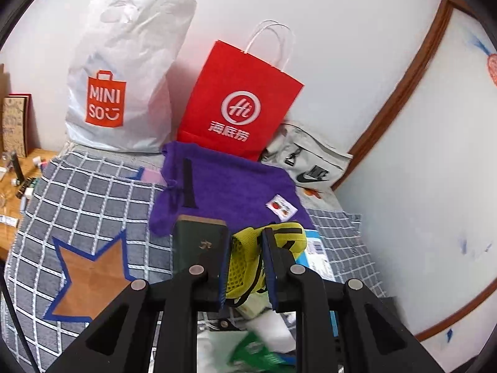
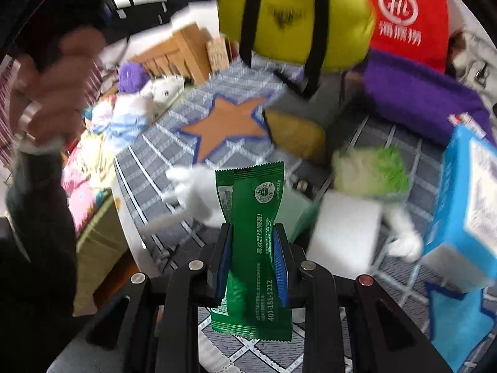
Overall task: Organize soft objects
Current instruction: 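Carry the yellow pouch onto the purple towel with the left gripper while the right drops the green packet there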
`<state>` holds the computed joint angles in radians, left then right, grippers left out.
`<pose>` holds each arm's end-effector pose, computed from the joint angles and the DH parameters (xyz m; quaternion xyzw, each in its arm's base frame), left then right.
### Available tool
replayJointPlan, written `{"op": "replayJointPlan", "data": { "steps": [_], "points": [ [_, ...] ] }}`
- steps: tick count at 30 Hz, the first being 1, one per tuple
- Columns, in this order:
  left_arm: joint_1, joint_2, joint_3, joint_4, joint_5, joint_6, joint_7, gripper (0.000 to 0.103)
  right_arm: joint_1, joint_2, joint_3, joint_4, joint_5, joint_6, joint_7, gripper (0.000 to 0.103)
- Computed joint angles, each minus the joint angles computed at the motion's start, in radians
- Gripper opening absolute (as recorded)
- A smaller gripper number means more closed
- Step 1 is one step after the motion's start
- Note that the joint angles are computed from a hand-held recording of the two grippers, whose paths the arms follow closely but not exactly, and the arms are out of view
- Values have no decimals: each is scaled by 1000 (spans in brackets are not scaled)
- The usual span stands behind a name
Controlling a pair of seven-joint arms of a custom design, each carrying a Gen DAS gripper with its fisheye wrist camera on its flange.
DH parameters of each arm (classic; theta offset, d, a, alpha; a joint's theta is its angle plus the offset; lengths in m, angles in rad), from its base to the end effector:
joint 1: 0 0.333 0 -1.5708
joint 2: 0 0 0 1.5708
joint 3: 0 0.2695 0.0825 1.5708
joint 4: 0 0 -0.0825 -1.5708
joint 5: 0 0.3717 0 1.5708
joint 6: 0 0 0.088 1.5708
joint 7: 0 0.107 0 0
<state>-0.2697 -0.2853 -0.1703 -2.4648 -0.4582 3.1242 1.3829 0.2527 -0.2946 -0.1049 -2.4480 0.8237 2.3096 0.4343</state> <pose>0.4572 -0.1767 0.4710 -0.6853 0.5692 -0.4359 0.1277 0.4563 0.0830 0.3922 -0.8650 0.3722 0.0311 0.3350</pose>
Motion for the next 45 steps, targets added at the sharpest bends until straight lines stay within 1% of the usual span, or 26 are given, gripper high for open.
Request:
{"op": "replayJointPlan", "data": {
  "steps": [2, 3, 4, 5, 8, 10, 12, 14, 17, 18, 21, 23, 25, 28, 30, 33, 38, 43, 45],
  "points": [
    [103, 7, -82, 14, 83, -28, -84, 19, -8, -3, -8, 15, 6, 12, -1, 26],
    [166, 10, -130, 24, 145, -46, -143, 19, -14, 1, -13, 30, 10, 23, 3, 26],
    [219, 16, -168, 36, 209, -63, -203, 19, -18, 5, -17, 40, 13, 28, 6, 26],
    [236, 21, -178, 44, 240, -69, -233, 19, -21, 11, -19, 52, 19, 35, 7, 26],
    [217, 53, -142, 77, 278, -79, -260, 19, -38, 40, -32, 102, 46, 49, -3, 26],
    [237, 82, -147, 111, 335, -98, -308, 19, -52, 79, -34, 154, 56, 52, -2, 26],
    [242, 117, -138, 149, 384, -118, -346, 19, -68, 123, -25, 204, 65, 77, 6, 26],
    [217, 154, -107, 185, 388, -122, -343, 19, -86, 163, -17, 251, 78, 76, 13, 26],
    [166, 209, -53, 239, 314, -118, -277, 19, -120, 234, 1, 332, 91, 84, 26, 26],
    [151, 231, -38, 264, 271, -120, -238, 19, -131, 264, 9, 366, 94, 95, 33, 26],
    [128, 289, -18, 336, 137, -138, -112, 19, -165, 330, 37, 440, 92, 118, 55, 26],
    [129, 321, -15, 381, 87, -156, -59, 19, -184, 382, 56, 500, 74, 141, 75, 26],
    [133, 360, -12, 432, 74, -173, -37, 19, -204, 435, 77, 560, 51, 172, 97, 26],
    [135, 426, 1, 508, 115, -205, -64, 19, -230, 529, 105, 668, 1, 197, 151, 26],
    [151, 473, -9, 559, 84, -230, -42, 19, -243, 593, 122, 738, -43, 216, 184, 26],
    [188, 541, -44, 636, -10, -279, 42, 19, -266, 707, 148, 876, -105, 198, 227, 26],
    [210, 648, -51, 756, -57, -371, 72, 19, -302, 877, 191, 1090, -202, 142, 288, 26],
    [210, 753, -37, 866, -32, -440, 38, 20, -319, 1040, 224, 1303, -318, 65, 363, 26],
    [196, 784, -20, 901, 7, -460, 10, 20, -324, 1103, 236, 1388, -360, 32, 389, 26]
  ]
}}
